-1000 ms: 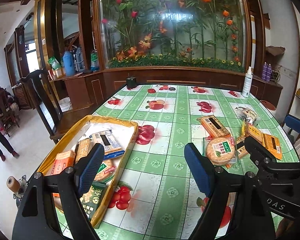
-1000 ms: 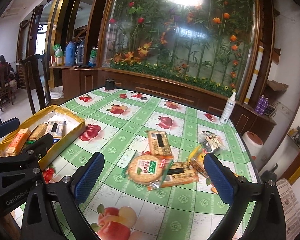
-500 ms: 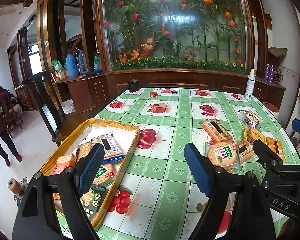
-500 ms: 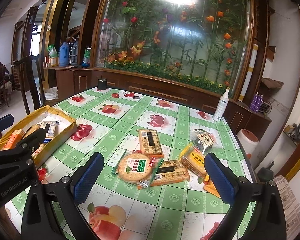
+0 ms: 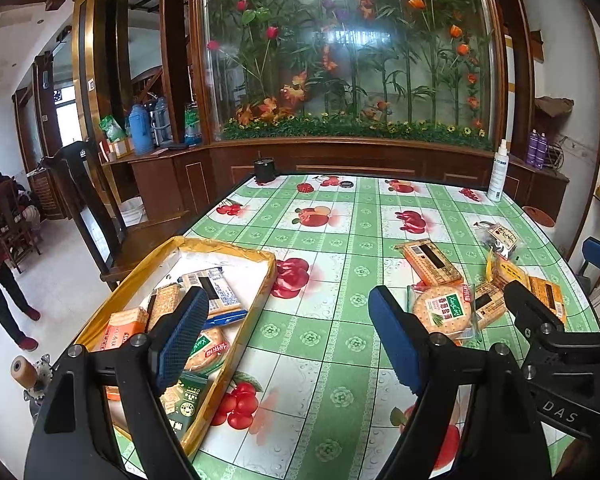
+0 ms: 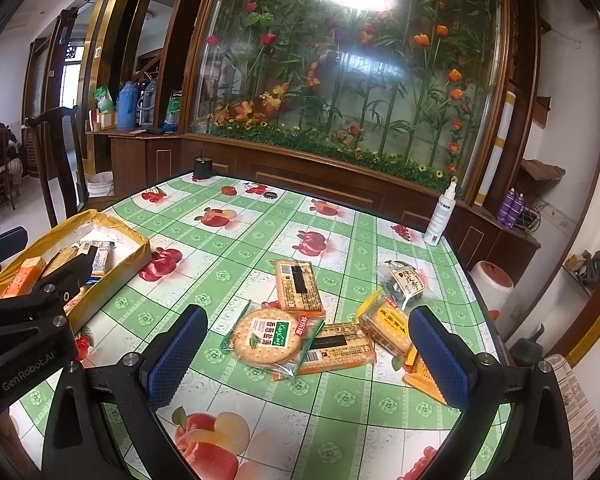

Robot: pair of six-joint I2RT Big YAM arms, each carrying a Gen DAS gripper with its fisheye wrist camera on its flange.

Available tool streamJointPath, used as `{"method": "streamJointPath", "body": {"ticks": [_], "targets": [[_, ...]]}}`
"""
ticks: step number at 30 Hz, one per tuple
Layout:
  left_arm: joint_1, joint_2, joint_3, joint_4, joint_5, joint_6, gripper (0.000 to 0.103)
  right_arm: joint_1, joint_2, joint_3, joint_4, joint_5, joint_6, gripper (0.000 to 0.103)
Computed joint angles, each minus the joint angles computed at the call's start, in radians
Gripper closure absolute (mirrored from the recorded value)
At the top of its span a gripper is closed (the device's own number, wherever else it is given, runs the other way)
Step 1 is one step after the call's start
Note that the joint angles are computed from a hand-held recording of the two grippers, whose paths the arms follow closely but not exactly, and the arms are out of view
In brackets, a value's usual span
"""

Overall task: Organize snacks
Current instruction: 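Withdraw both open tools from the tray toward the loose snack packs, then grasp round scallion cracker pack with left tool while right tool grasps yellow-orange pack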

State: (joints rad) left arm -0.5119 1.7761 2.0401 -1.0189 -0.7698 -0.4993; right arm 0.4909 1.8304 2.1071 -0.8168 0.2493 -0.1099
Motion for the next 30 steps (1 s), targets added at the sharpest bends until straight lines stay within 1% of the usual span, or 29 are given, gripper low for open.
{"method": "streamJointPath", "body": {"ticks": [11,22,24,27,28,30], "targets": [[0.003,0.014,0.008,-0.007,0.021,-0.006,0.02,-0.005,0.012,0.015,-0.008,0.01,-0.01,0.001],[0.008,0.058,0.063,-0.047,0.042,-0.005,0.02,-0.02,0.034,0.029,-0.021,0.006,-0.011,0.001],[0.009,0.065,0.069,-0.052,0.045,-0.004,0.02,-0.026,0.039,0.032,-0.024,-0.001,-0.01,0.001],[0.021,0.085,0.091,-0.085,0.064,-0.011,0.02,-0.042,0.041,0.024,-0.025,-0.023,-0.011,0.001],[0.026,0.087,0.09,-0.089,0.069,-0.014,0.02,-0.05,0.042,0.019,-0.027,-0.037,-0.007,0.001],[0.038,0.095,0.092,-0.097,0.099,-0.022,0.02,-0.081,0.048,0.015,-0.049,-0.094,0.019,0.001]]}}
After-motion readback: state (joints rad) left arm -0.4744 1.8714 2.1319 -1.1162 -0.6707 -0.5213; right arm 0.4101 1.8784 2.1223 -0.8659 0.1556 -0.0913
